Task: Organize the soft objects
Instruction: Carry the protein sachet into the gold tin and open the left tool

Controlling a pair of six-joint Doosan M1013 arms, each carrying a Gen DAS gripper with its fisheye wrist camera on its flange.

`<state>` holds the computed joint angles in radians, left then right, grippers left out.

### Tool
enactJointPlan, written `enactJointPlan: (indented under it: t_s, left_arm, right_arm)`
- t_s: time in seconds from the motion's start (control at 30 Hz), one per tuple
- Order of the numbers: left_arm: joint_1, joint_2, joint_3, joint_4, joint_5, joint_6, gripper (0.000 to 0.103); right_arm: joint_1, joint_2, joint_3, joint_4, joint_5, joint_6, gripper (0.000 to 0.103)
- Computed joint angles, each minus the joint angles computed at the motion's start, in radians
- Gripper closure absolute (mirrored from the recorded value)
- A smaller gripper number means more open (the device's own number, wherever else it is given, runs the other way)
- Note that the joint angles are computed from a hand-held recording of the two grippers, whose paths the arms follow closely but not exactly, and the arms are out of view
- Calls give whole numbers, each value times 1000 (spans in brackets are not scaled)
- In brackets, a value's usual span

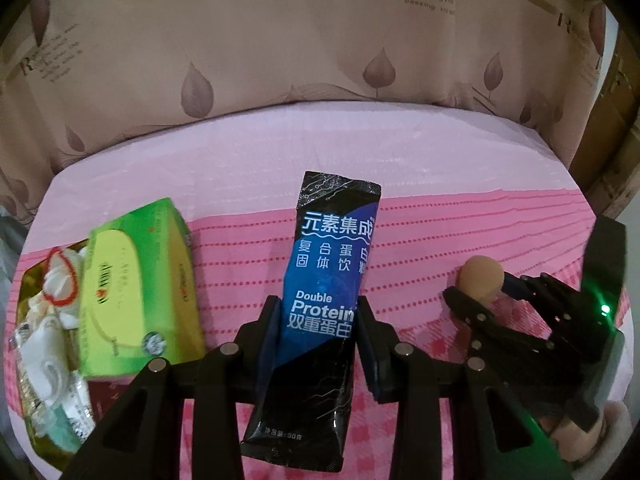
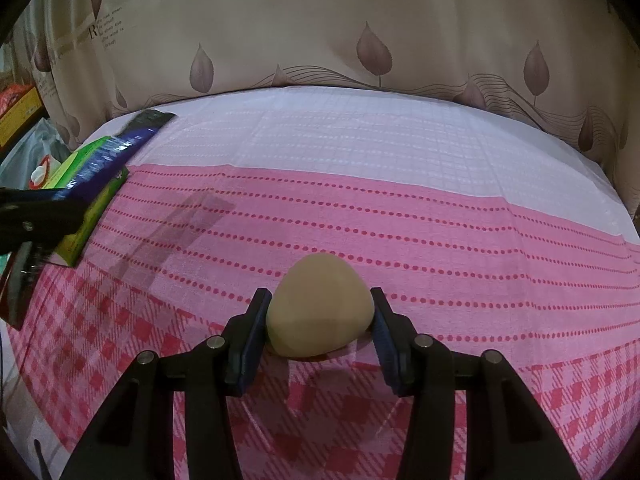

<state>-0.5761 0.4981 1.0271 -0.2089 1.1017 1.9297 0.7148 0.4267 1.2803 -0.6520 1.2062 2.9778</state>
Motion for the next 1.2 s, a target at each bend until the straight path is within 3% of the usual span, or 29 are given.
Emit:
enactJointPlan:
  t_s: [0.43,0.63,1.2]
  left_arm:
    - [49,-35,-1,-23,8,-25,67]
    - [81,-58,5,4,-28,-25,66]
    - [183,-20,-58,131,-46,-144,66]
  right_arm:
    - [0,2,-3,0,3,-1,57]
    - [0,2,-3,1,4,-3,57]
    - [0,4,-6,1,6,-4,56]
